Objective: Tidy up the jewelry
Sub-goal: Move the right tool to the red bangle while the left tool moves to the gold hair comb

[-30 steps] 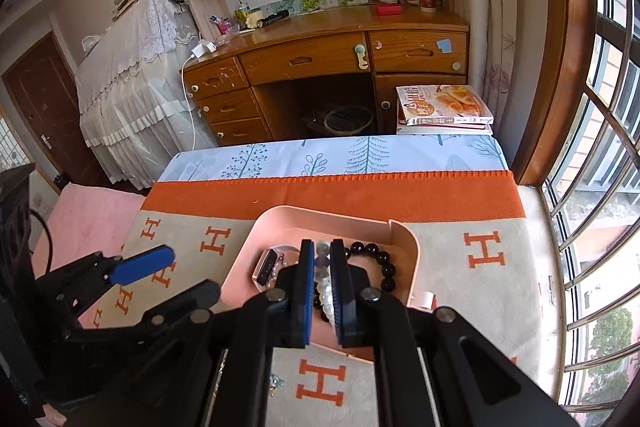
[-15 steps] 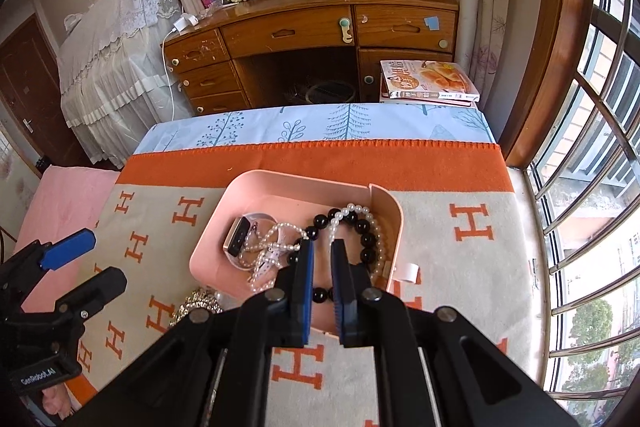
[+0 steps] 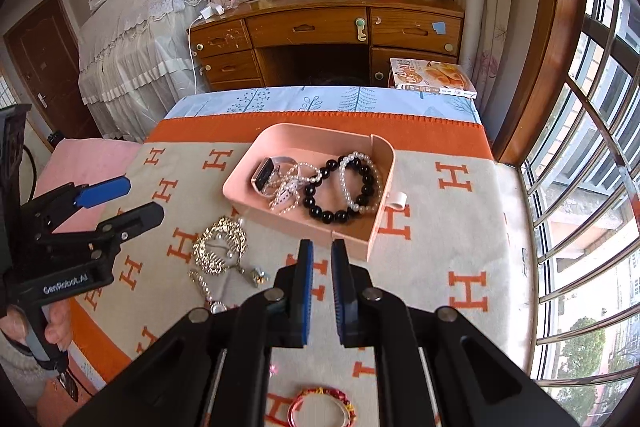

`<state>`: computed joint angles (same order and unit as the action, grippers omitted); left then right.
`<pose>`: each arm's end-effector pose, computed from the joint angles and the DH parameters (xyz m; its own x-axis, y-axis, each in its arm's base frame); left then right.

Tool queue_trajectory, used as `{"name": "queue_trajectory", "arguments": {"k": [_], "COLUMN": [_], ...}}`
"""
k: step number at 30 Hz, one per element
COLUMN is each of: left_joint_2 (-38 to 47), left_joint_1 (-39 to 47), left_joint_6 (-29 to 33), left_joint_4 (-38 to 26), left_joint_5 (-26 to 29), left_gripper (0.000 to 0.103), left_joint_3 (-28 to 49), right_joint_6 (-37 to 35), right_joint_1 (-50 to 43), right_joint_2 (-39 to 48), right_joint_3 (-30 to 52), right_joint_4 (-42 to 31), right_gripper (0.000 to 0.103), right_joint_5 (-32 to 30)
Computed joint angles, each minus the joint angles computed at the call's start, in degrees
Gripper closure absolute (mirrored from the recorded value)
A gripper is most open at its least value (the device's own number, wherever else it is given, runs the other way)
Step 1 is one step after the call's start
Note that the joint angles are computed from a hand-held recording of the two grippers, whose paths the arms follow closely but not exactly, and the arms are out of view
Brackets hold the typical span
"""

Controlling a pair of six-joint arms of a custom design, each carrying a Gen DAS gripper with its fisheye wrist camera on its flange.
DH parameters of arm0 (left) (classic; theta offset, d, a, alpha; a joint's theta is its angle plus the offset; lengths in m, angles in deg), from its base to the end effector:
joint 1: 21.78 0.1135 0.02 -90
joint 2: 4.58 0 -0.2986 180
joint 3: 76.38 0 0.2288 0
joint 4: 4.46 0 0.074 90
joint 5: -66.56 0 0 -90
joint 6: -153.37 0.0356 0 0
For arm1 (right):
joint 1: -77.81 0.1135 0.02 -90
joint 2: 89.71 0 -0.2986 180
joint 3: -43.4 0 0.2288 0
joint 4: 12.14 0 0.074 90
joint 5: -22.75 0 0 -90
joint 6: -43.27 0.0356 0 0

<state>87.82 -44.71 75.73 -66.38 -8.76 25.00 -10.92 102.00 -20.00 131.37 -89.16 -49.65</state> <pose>0.2947 -0.1345 0.3610 -0.6071 0.4817 -0.6320 0.6629 0.7456 -0.0685 0.1775 0.0679 0.3730 -0.7773 0.2622 -0.5718 0.2556 0.9622 0.0938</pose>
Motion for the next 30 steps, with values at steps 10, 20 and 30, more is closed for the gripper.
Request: {"name": "queue_trajectory", "arguments": {"k": [10, 20, 30], "left_joint_2": [-7.35, -10.13, -6.90], "left_joint_1": [-2.07, -2.85, -0.44], "left_joint_6": [1.98, 3.34, 2.34], "left_joint_4": [0.31, 0.64, 1.69], "left_joint_5": [0.32, -0.67, -0.44], "left_gripper": [0.030, 0.030, 0.030], "left_joint_3": [-8.91, -15.80, -17.20], "right_joint_6": [11.04, 14.78, 15.84], "right_joint_1": [14.87, 14.61, 5.14], "right_joint_2": [-6.18, -11.56, -13.39], "right_joint_3": [-4.02, -16.33, -25.48], "right_joint_4": [-9.75, -8.32, -2.37], "right_gripper": [0.094, 0.094, 0.094], "right_joint_5": [4.77, -2.28, -19.22]}}
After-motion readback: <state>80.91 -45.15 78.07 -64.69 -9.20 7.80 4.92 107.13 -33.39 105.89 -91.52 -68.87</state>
